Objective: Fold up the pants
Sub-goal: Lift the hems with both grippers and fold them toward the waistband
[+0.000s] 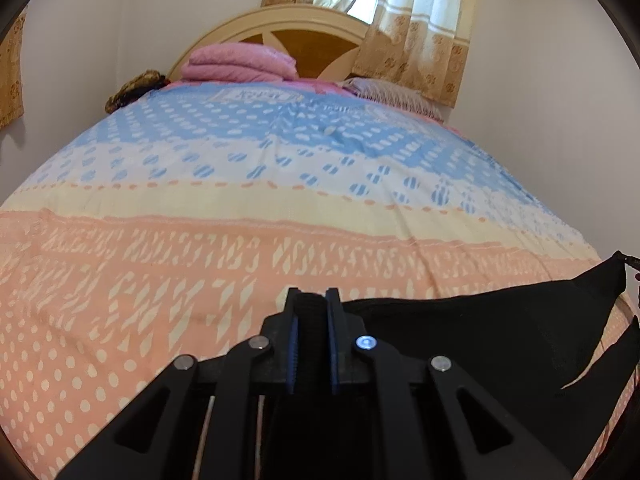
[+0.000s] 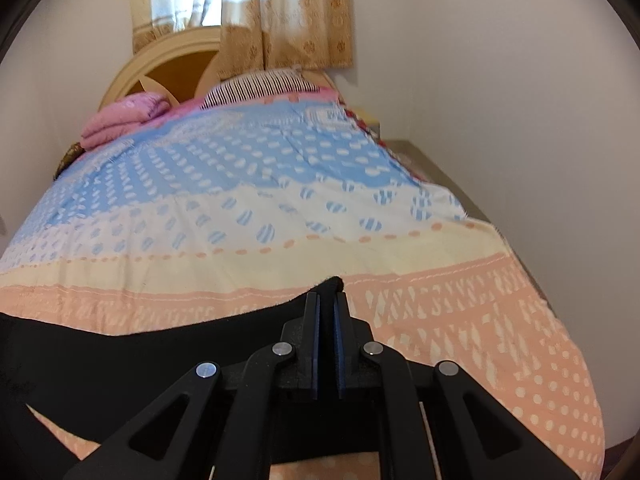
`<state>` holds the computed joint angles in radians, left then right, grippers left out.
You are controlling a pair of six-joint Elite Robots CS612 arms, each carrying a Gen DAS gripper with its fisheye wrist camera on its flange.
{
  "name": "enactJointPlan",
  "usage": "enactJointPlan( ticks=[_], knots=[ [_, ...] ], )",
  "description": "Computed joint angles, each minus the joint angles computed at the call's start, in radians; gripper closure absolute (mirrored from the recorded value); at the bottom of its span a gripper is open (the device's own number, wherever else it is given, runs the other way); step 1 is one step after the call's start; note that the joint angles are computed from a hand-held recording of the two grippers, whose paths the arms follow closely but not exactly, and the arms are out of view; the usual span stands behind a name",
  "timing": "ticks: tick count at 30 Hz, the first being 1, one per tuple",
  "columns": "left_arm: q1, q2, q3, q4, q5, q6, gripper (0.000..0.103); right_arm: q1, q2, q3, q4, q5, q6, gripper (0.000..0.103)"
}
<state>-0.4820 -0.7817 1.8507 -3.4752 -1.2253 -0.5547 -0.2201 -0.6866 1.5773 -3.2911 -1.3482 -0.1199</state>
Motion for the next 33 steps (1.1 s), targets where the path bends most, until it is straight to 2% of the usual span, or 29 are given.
enactJointPlan(
  ticks=[8, 18, 26, 31, 33],
  knots=[
    [-0.01, -0.014, 0.022, -0.066, 0.012, 0.018, 0.091, -0.027, -0.036, 0.082, -0.161, 0.083, 0.031, 0.097],
    [-0.023, -0.016, 0.081, -0.221, 0.011, 0.034, 0.091, -0.079, -0.068, 0.192, -0.383, 0.205, 0.097, 0.098],
    [-0.041, -0.012, 0.144, -0.385, -0.011, 0.068, 0.091, -0.123, -0.08, 0.279, -0.481, 0.264, 0.15, 0.098],
    [-0.053, -0.01, 0.182, -0.45, -0.03, 0.076, 0.091, -0.156, -0.085, 0.333, -0.542, 0.302, 0.195, 0.102],
    [-0.061, -0.007, 0.2, -0.474, -0.031, 0.081, 0.091, -0.167, -0.083, 0.348, -0.552, 0.29, 0.206, 0.103]
  ],
)
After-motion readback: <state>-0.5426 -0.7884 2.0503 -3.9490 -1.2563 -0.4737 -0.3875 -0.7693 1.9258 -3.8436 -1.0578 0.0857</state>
